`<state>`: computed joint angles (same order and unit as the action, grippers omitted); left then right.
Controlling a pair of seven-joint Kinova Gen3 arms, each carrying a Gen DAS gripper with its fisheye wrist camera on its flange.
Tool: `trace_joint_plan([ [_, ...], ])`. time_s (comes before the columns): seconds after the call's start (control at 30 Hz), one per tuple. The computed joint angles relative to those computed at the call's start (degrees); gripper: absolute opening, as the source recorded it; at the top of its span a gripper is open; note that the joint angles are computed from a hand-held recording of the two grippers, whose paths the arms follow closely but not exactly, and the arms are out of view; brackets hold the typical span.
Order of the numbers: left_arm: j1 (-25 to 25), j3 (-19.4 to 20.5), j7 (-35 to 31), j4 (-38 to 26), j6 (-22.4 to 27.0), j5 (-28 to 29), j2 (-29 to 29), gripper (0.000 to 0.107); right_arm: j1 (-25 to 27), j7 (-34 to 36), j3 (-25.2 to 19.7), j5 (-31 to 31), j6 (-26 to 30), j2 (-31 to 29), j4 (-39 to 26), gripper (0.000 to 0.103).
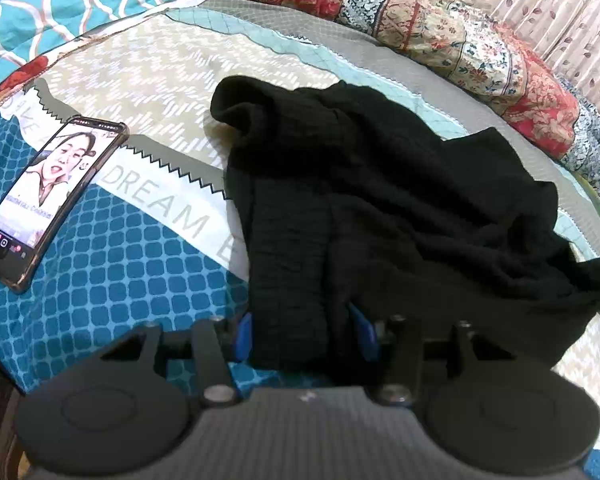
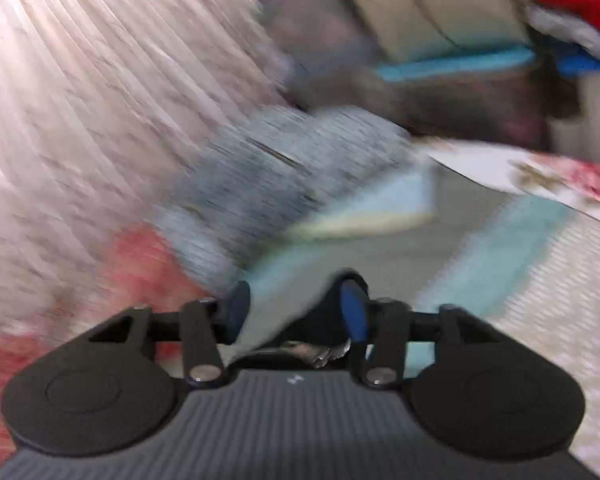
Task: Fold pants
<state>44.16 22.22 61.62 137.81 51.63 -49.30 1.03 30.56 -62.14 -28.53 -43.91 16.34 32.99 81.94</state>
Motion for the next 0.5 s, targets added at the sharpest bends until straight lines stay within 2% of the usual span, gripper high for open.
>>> trace_joint_plan([
  [0.07,0.2,0.2,0.1,0.2,0.1,-0.1,-0.2,0.047,5.3,4.7,-4.5,-3.9,1.3,2.7,2.3,0.054],
  [0.13,-0.5,-0.4,-1.5,0.4,-1.2,0.1,-0.1,0.047,10.0,8.4,-9.1,-6.2,0.4,5.0,5.8,0.054],
  [0.2,-1.3,-0.9,-3.2,0.1,-2.0,0.4,0.2,0.048,11.9,9.2,-10.0,-6.3,0.1,5.9,9.0,0.054],
  [0.27,-1.7,-1.3,-4.4,-0.3,-2.1,0.5,0.2,0.048,11.2,8.0,-7.4,-6.1,2.6,4.9,11.0,0.054],
  [0.33,-2.0,-1.4,-4.6,-0.3,-2.3,0.7,-0.1,0.048,8.5,6.4,-4.2,-5.8,2.6,4.8,10.8,0.054],
  [0.4,-2.2,-1.3,-4.1,0.1,-2.6,0.8,-0.5,0.047,8.3,8.5,-4.9,-7.5,0.3,5.3,11.0,0.054],
  [0.5,-2.7,-1.1,-4.8,0.2,-2.8,1.1,-0.7,0.047,6.6,8.8,-6.3,-6.6,-5.1,6.8,10.3,0.054],
])
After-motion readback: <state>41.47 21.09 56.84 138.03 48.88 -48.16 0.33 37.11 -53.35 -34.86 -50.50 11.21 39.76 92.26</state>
